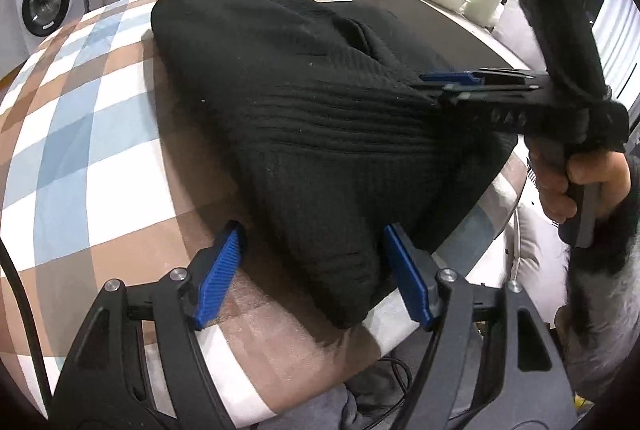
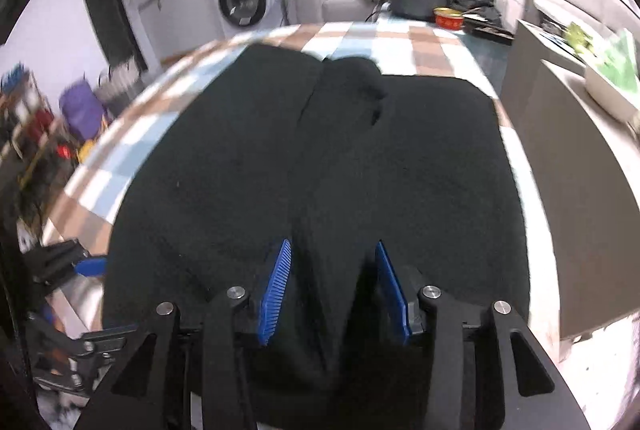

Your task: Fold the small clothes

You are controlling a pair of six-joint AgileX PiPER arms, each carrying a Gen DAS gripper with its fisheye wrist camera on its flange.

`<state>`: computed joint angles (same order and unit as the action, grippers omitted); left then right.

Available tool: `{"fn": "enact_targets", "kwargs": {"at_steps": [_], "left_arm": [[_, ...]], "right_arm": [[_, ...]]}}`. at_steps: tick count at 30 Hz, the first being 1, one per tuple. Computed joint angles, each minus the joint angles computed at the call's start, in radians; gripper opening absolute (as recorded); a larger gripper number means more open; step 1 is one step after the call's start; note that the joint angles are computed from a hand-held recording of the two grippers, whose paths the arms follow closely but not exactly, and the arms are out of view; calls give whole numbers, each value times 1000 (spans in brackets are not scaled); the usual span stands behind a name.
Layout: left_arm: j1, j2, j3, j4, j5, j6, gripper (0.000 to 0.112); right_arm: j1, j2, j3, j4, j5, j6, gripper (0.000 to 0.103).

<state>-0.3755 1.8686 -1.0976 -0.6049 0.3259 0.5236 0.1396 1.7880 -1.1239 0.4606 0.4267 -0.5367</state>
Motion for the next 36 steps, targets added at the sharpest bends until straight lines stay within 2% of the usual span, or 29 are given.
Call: {"fn": "enact_targets", "kwargs": {"at_steps": [3, 5, 11, 14, 16, 19, 21, 23, 25, 28, 29, 30, 32, 36], "left_arm": [[14, -7, 10, -39, 4, 35, 69], [19, -6, 8, -53, 11, 43, 69], [23, -27, 26, -66, 5, 54, 69], [36, -33, 30, -97, 10, 76, 69], [48, -30, 27, -120, 21, 94, 69], [59, -31, 32, -151, 24, 115, 69], [64, -27, 33, -173, 26, 129, 69], [61, -25, 34, -168, 21, 119, 69], [55, -27, 35, -146, 18, 103, 69], [53, -25, 33, -146, 18, 101, 69], [51, -23, 30, -141, 17, 97, 69], [51, -21, 27, -138, 17, 94, 69], [49, -21, 25, -129, 18, 83, 69], [50, -19, 25, -132, 19, 91, 69]], "right_arm": [[42, 12, -25, -166, 1, 128, 47], [35, 28, -50, -163, 19, 129, 47], [-112, 65, -72, 240, 148, -149, 47], [-186, 66, -52, 416, 241, -310, 54], [-244, 82, -48, 526, 343, -418, 60], [-316, 140, -70, 623, 498, -491, 63], [-346, 147, -48, 672, 552, -537, 63], [-332, 123, -25, 655, 521, -559, 62], [-278, 58, 19, 576, 394, -533, 57], [-213, -35, 83, 501, 210, -470, 57], [-206, -60, 107, 517, 168, -483, 57], [-216, -78, 122, 573, 166, -533, 54], [-237, -79, 128, 649, 218, -609, 47], [-216, -50, 121, 627, 264, -627, 38]]}}
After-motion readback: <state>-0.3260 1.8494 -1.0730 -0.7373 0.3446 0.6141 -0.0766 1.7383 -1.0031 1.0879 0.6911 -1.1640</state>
